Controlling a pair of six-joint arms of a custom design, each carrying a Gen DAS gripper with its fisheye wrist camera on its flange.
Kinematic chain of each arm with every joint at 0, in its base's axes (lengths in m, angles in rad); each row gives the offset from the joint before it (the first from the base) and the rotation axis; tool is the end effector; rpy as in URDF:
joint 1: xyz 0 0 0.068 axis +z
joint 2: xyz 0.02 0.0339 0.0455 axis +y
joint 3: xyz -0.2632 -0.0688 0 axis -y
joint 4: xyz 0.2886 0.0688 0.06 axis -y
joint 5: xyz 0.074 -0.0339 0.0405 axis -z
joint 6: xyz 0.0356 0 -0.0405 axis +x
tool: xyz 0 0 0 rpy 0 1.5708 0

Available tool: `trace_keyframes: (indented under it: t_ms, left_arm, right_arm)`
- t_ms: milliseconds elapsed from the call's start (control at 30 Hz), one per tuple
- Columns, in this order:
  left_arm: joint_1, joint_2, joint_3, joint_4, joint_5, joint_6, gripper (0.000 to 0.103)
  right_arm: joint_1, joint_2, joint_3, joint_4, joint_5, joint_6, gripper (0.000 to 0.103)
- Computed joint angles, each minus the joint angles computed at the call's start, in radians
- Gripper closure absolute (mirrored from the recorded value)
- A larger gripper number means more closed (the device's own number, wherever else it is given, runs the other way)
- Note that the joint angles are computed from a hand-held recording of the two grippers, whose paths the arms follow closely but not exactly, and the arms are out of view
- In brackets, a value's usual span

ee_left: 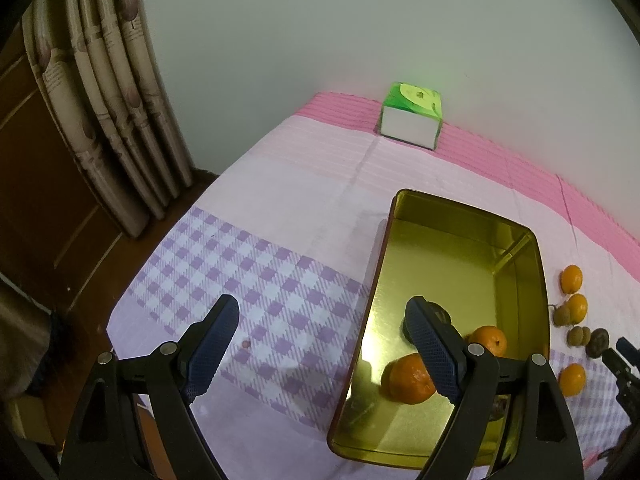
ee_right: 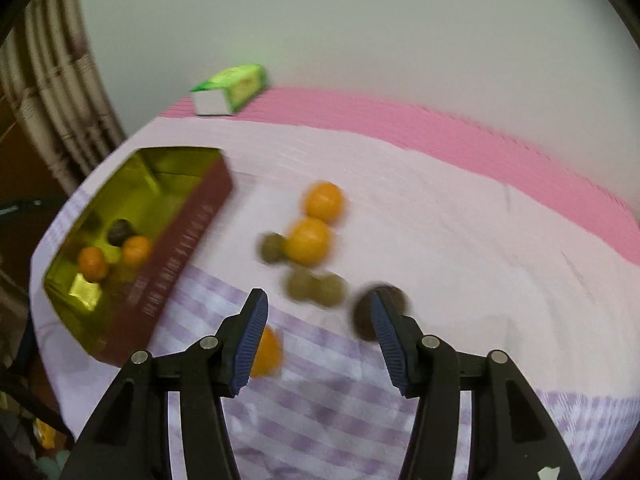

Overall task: Organize fruits
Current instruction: 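Open the right tool to drop the tangerine into the tin, then grasp a dark brown round fruit with the right tool, then grasp a tangerine with the left tool while the right tool holds the dark fruit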

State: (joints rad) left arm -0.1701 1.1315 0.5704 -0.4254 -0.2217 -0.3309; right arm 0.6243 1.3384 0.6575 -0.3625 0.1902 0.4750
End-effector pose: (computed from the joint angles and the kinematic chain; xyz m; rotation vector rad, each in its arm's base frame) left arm 0.2421 -0.0336 0.1582 -0.2867 2.5070 0.0839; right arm 0.2281 0.1560 0.1404 -0.1267 2.5889 0.1547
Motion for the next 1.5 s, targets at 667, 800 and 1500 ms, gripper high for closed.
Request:
trace_keyframes:
  t_ms: [667, 800, 1500]
  left_arm:
    - [-0.052, 0.036, 0.001, 0.023, -0.003, 0.027, 0.018]
    - [-0.096, 0.038, 0.003, 0.023, -0.031, 0.029, 0.018]
    - [-0.606, 0.275, 0.172, 0.083, 0.012, -0.117, 0.018]
  right_arm:
    - [-0.094, 0.151, -0.086, 0.24, -0.029, -0.044, 0.054]
    - [-0.098, 0.152, -0.094, 0.26, -0.025, -0.063, 0.061]
    - [-0.299, -0.037, -0.262, 0.266, 0.005, -0.158, 0.067]
